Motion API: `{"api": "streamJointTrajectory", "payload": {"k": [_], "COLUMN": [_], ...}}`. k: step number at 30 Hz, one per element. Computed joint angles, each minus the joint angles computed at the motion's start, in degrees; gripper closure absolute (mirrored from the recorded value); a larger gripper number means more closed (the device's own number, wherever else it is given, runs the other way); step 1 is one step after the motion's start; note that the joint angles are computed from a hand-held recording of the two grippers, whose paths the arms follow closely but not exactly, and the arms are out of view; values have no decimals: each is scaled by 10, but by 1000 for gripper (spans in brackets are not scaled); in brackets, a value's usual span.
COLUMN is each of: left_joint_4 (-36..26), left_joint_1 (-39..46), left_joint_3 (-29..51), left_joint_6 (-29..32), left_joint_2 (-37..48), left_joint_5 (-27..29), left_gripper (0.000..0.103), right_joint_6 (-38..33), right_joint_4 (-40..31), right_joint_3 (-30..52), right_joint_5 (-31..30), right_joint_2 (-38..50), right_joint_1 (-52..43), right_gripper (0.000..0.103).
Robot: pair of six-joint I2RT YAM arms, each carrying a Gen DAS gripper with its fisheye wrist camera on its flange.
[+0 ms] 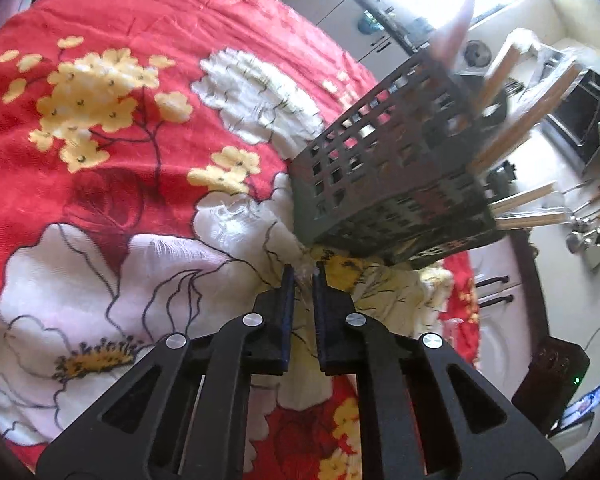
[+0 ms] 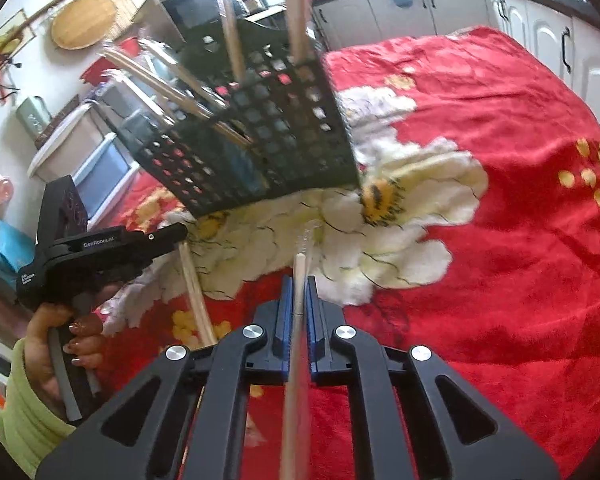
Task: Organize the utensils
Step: 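Raise both held chopsticks upright and carry them over the caddy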
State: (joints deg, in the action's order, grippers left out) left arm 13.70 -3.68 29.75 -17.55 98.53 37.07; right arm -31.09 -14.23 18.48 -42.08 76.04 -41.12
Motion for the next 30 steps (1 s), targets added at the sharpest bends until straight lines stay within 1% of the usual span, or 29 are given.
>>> {"api": "streamJointTrajectory", "payload": {"k": [6,9,12,13,16,18,23,28,30], "left_joint_4": [-18,-18,-33,-23,-49,-64,-93,-112,-112], "left_joint_1": [11,4,9,-4,0,-1,-5,-22,-25], "left_joint_3": [-35,-48,-60,-67,-70,-70,-61,-43,-35], "left_joint_6": [-6,-19,-27,-40,-40,-42,-43,-49,-50], "left_joint_2": [-105,-146,-206,-219,-275,-313,-373,-412,-415], "left_joint_5": [30,30,41,32,39,41,44,36,34], "left_gripper": [99,100,100,100,101,101,101,101,101], "right_joint_6": [6,8,4,2,4,12,28,45,53], "right_joint_4": [-39,-63,-93,-103,-129,-135,-149,-145,-139], "right_joint_3": [-2,0,8,10,18,22,37,52,56], "right_joint_5": [-22,-34,-57,-64,-85,-95,-111,-134,-140], "right_joint_2": [-74,-110,-151,-167,-214,-237,-286,-313,-319], "right_joint_1": [13,20,20,21,25,31,41,32,26], "right_gripper": [97,97,97,97,97,97,97,97,97]}}
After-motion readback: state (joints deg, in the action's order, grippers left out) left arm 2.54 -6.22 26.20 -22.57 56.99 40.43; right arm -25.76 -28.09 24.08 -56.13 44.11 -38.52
